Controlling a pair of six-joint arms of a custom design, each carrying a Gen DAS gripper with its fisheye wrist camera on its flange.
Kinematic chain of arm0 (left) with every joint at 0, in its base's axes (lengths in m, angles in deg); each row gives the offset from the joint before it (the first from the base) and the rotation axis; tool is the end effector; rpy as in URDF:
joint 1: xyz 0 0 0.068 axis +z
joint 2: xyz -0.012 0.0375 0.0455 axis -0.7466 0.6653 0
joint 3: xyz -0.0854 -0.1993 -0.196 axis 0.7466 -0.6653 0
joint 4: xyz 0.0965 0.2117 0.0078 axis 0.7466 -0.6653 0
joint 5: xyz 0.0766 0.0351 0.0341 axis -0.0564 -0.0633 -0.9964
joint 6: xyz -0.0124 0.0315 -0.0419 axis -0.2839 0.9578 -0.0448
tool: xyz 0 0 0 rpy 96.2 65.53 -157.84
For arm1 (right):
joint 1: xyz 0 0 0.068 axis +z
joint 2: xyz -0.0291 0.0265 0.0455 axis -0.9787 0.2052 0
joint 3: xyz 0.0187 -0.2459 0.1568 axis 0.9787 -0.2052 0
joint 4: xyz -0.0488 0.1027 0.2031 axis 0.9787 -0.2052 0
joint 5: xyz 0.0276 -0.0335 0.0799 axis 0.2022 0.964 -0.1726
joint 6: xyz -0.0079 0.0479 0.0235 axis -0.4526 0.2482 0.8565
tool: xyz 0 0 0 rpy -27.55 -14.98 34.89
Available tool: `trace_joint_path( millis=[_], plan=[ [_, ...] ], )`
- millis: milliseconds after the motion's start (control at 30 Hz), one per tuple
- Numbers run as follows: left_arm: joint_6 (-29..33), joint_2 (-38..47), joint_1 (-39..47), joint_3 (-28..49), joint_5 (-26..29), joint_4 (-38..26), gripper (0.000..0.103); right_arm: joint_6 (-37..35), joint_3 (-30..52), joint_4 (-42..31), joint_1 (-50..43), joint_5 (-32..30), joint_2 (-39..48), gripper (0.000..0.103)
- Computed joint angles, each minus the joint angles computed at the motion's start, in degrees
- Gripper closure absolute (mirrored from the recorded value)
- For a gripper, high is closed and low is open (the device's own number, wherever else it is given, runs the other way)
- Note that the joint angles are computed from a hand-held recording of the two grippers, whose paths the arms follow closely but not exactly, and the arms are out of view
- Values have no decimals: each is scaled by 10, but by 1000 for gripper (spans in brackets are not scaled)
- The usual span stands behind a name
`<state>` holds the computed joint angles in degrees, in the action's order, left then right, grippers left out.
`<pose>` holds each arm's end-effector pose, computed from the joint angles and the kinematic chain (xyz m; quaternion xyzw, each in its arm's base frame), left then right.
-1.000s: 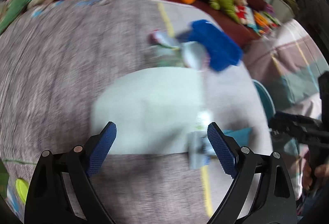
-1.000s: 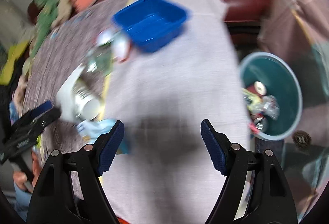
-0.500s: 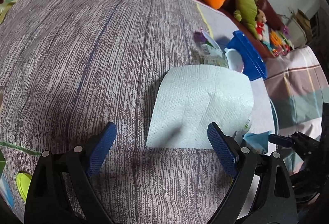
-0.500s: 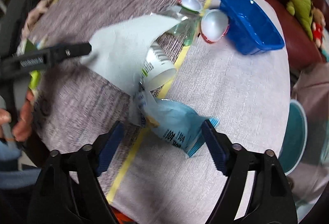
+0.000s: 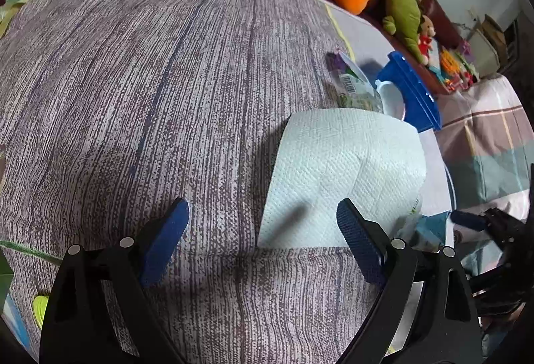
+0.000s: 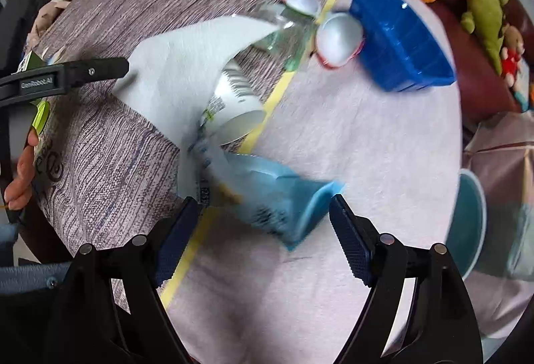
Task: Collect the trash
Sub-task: 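Grasp the white paper napkin with the left tool while the right tool grasps the blue-and-white wrapper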
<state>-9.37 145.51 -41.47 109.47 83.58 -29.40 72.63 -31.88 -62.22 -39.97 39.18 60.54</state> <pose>0.2983 0.0204 0.1671 0.0713 0.9591 -0.1889 0.1982 0.2143 0.1612 0.1926 -0.1191 0.9804 -0.0031 0.1572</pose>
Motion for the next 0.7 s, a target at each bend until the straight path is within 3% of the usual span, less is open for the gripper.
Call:
trace_joint_path(
  millis=[367,567,633,700],
  plan=[
    [2,8,19,7,6,-1,12,-72,36,-4,44,1,27,26],
    [11,10,-6,10,1,-5,11,-82,1,33,19,-13,71,27],
    [14,14,-22,13,-2,-5,11,-64,-20,52,8,-1,57,41],
    [20,16,-45,17,-2,-5,11,-48,-33,61,-16,-29,41,78]
  ],
)
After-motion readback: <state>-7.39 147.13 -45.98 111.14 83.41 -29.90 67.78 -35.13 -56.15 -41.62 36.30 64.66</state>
